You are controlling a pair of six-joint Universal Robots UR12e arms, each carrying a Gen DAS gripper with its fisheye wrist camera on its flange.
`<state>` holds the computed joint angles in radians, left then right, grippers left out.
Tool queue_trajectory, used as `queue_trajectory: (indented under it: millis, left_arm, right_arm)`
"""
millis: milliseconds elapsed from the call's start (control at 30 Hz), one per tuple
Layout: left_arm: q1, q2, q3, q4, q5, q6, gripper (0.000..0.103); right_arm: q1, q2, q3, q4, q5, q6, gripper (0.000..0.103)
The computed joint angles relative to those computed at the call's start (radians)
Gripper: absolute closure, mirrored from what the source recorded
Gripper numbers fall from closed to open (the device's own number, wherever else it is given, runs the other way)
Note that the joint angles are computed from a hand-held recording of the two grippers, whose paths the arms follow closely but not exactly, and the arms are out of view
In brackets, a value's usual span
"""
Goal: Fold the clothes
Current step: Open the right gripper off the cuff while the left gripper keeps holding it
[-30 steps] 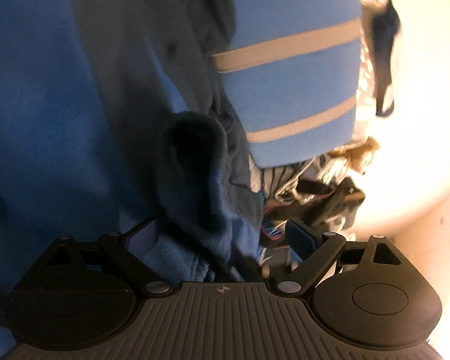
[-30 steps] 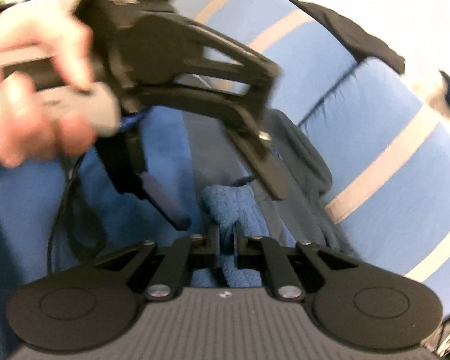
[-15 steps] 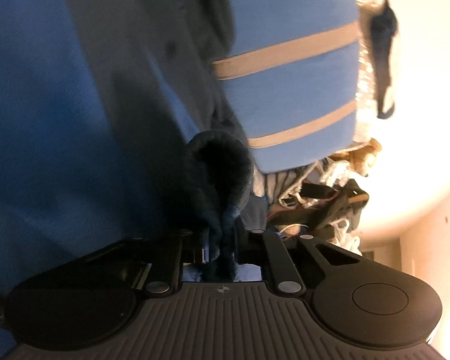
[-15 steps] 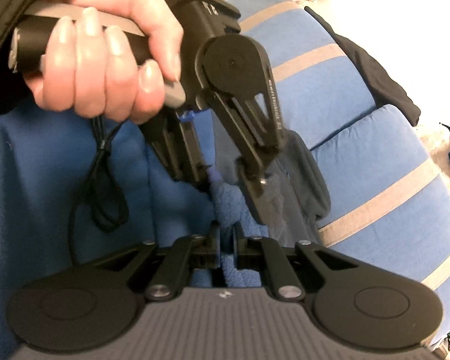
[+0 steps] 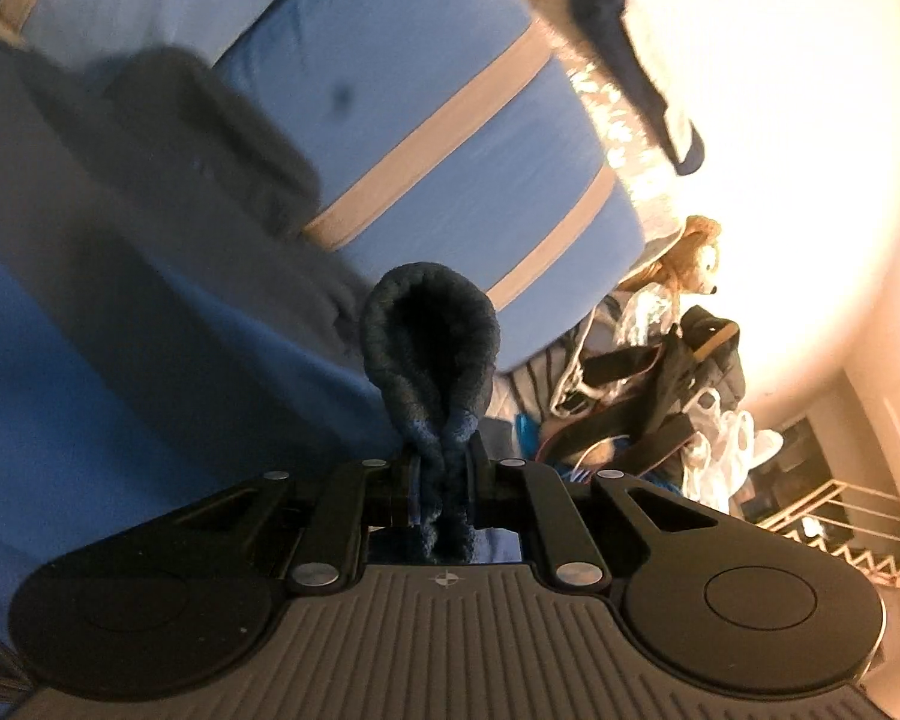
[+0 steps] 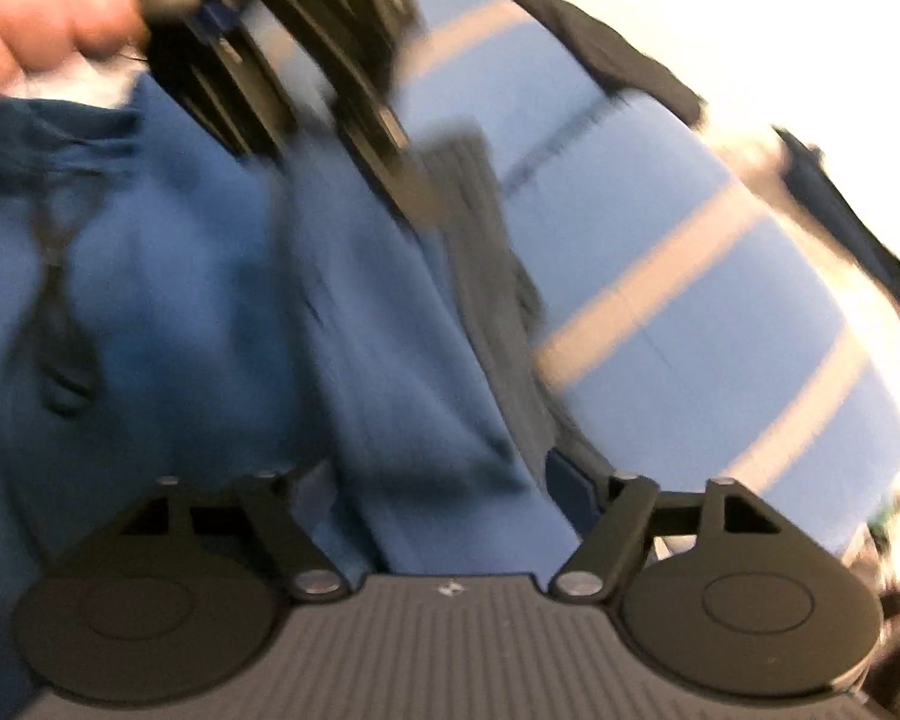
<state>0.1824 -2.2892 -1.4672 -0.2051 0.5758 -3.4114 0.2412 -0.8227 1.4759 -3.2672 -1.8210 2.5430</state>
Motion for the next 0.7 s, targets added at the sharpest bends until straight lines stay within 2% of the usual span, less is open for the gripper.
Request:
queue_trajectory:
  millis: [200, 367, 500, 700]
  left_arm:
    - [0.001, 0.027, 0.003, 0.012, 0.03, 0.044, 0.091]
    - [0.004, 0.035, 0.011, 0.043, 0.055, 0.044, 0.091]
    - [0.013, 0.041, 0.007, 0.081, 0.073, 0.02, 0.091]
    - [0.023, 0.049, 0.001, 0.098, 0.095, 0.016, 0.091]
  right_arm:
    - [-0.024, 0.014, 0.003, -0.019, -0.149, 0.102, 0.013]
    - [-0.045, 0.026, -0.014, -0.002, -0.227, 0.227, 0.012]
    - [-0.061, 0.025, -0.004, -0.001, -0.268, 0.315, 0.012]
    - [-0.081, 0.001, 0.049, -0.033, -0.278, 0.412, 0.008]
